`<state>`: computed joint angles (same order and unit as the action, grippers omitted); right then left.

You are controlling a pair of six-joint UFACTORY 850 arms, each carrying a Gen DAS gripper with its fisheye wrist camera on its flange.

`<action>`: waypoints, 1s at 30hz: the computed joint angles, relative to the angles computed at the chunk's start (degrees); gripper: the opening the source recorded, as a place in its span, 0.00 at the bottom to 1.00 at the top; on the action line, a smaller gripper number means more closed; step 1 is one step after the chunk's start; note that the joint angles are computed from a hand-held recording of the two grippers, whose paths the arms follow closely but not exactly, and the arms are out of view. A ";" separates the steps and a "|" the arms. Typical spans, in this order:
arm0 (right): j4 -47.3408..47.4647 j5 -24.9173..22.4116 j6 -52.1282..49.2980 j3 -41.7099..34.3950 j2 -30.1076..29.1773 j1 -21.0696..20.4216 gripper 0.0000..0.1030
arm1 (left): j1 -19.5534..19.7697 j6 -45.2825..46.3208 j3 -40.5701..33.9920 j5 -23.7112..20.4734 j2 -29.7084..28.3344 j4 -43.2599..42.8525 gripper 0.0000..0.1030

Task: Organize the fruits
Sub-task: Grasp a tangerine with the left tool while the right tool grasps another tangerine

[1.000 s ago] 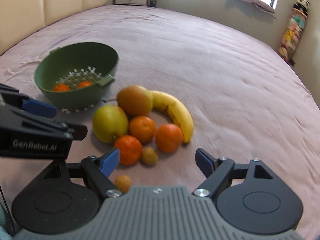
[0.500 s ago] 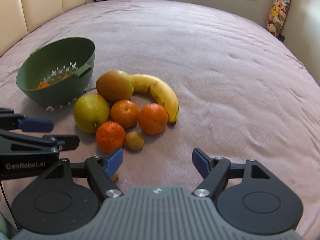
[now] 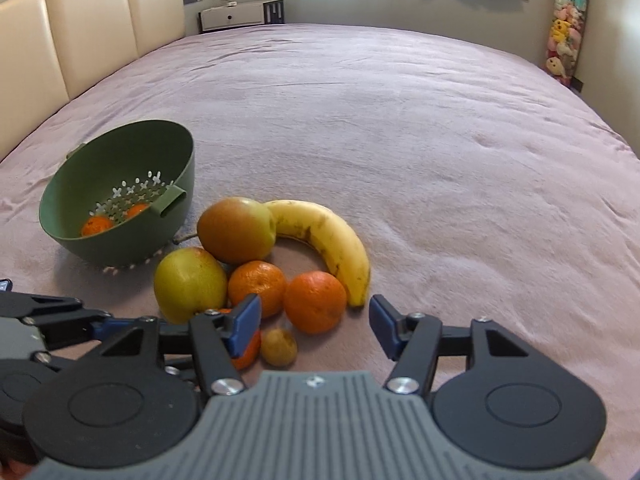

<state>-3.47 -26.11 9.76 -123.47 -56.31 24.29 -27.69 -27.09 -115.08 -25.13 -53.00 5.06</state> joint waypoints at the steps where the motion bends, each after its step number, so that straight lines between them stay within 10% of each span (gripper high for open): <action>1: 0.76 -0.76 -0.47 -1.15 -0.79 -0.10 0.55 | -0.03 0.01 -0.97 -0.67 -0.69 0.06 0.62; 30: 10.14 -14.27 -1.57 -23.35 -15.29 -1.67 0.41 | 0.76 2.00 -8.23 -2.62 -6.29 -7.86 0.40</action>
